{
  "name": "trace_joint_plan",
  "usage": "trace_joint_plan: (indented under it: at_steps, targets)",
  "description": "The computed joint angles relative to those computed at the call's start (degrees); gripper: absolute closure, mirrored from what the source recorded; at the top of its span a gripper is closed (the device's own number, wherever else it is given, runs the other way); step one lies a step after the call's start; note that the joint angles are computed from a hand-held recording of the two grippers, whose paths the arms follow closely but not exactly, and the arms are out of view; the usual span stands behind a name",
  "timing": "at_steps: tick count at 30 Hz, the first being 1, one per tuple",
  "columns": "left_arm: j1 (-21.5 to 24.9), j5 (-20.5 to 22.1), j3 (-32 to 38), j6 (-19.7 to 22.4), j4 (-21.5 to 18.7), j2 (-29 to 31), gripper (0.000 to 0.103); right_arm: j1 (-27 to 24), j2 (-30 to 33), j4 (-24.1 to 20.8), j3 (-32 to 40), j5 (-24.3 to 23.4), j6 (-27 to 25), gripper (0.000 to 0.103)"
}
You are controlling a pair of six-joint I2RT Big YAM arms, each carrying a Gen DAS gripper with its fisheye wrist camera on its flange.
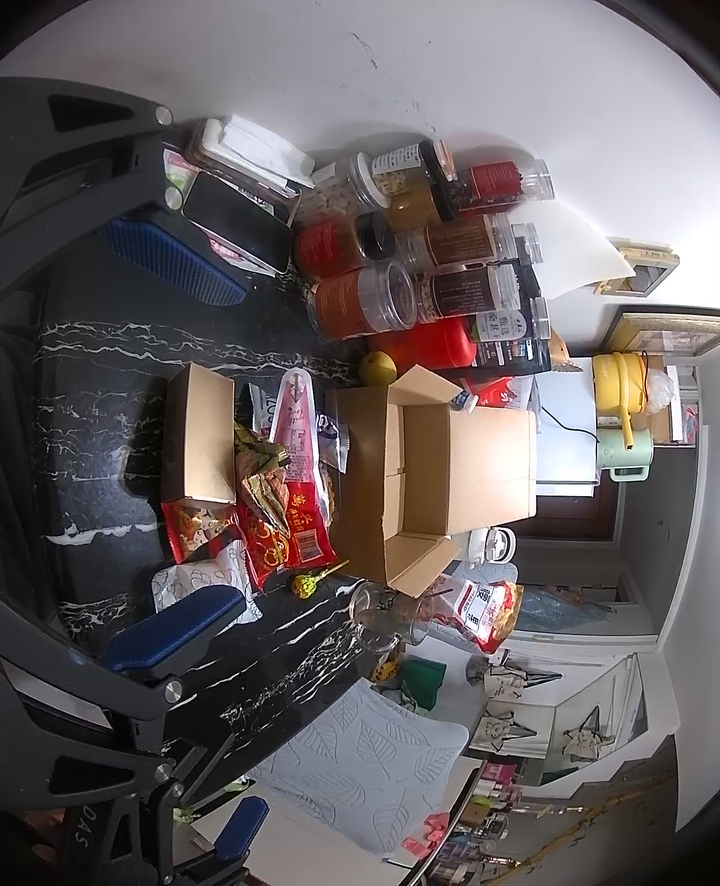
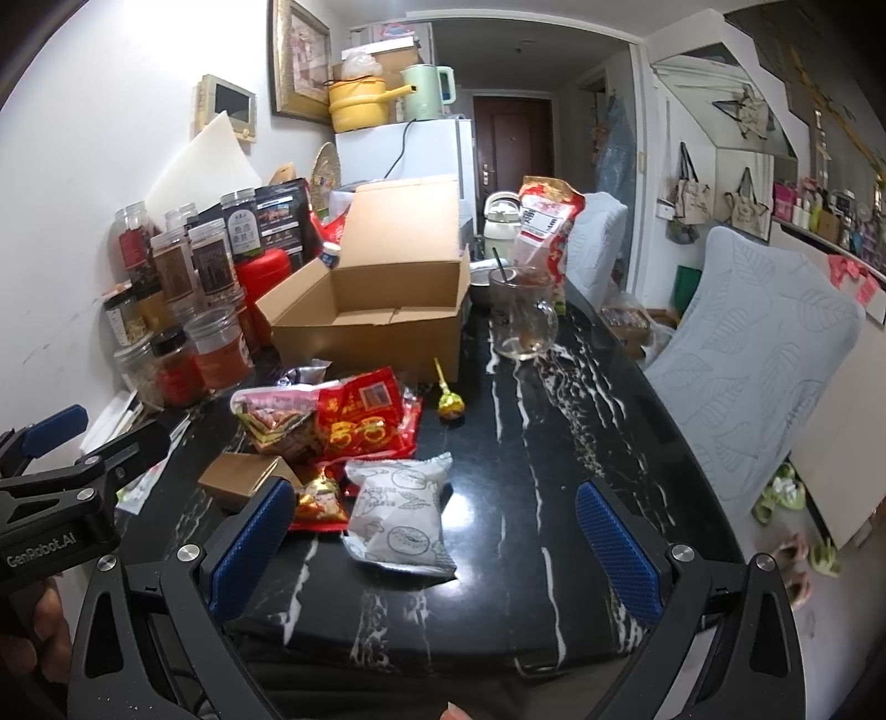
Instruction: Organize snacks
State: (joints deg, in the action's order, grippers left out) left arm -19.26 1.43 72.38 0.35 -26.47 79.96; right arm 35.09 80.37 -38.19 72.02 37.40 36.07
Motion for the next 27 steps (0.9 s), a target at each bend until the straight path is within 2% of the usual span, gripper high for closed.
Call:
trace_joint_plan:
  at_steps: [15,22,27]
  targets:
    - [0.77,2.01,-0.49,-0.29,-0.69,0.11,0.0,-0.34,0.61,0.49,-0.27,-1.55,-0.24,0.0]
    - [1.37,2.39,-0.18,-0.33,-1.22,1.72,0.0,-1.17,2.11,1.77,-0.59,-4.05,-1.51,0.0]
    - [2.07,4.78,0.26,0.24,-2.63,3.19,0.0,-2.31,3.61,1.74,-0.65,-6.34,-2.09,0.0]
